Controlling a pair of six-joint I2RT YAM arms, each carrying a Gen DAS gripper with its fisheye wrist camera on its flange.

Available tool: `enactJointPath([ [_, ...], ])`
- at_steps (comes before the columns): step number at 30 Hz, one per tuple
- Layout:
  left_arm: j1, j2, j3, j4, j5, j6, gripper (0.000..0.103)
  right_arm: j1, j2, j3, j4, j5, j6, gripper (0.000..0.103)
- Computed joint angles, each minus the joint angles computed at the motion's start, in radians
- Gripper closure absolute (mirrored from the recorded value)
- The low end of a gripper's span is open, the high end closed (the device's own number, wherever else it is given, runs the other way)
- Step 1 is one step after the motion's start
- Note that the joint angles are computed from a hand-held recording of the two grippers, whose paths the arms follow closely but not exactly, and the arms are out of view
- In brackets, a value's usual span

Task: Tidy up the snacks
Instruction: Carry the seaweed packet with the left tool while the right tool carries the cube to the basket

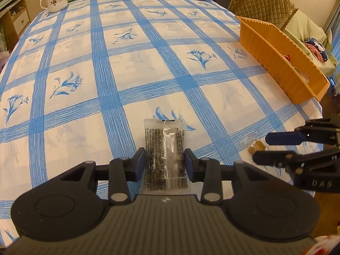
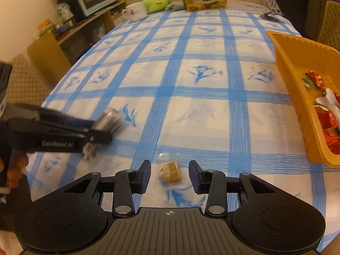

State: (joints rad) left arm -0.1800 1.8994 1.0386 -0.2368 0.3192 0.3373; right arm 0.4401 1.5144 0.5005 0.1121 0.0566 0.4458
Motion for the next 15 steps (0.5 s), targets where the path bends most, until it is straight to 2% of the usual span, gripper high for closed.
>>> enactJointPath([
  [7, -0.01, -0.005, -0.013, 0.024, -0.018, -0.003, 0.068, 0.058, 0.068, 0.019, 0.032, 0.076, -0.04, 0.064],
  [8, -0.011, -0.007, -0.014, 0.024, -0.02, -0.002, 0.069, 0.064, 0.072, 0.02, 0.033, 0.09, -0.042, 0.067],
  [9, -0.011, -0.007, -0.013, 0.022, -0.021, -0.001, 0.069, 0.064, 0.073, 0.021, 0.029, 0.099, -0.052, 0.079],
  [10, -0.012, -0.007, -0.01, 0.017, -0.023, -0.002, 0.069, 0.06, 0.071, 0.022, 0.025, 0.093, -0.057, 0.082],
  [15, -0.013, -0.023, -0.013, 0.001, -0.018, -0.003, 0.069, 0.033, 0.022, 0.005, -0.003, 0.065, -0.042, 0.082],
])
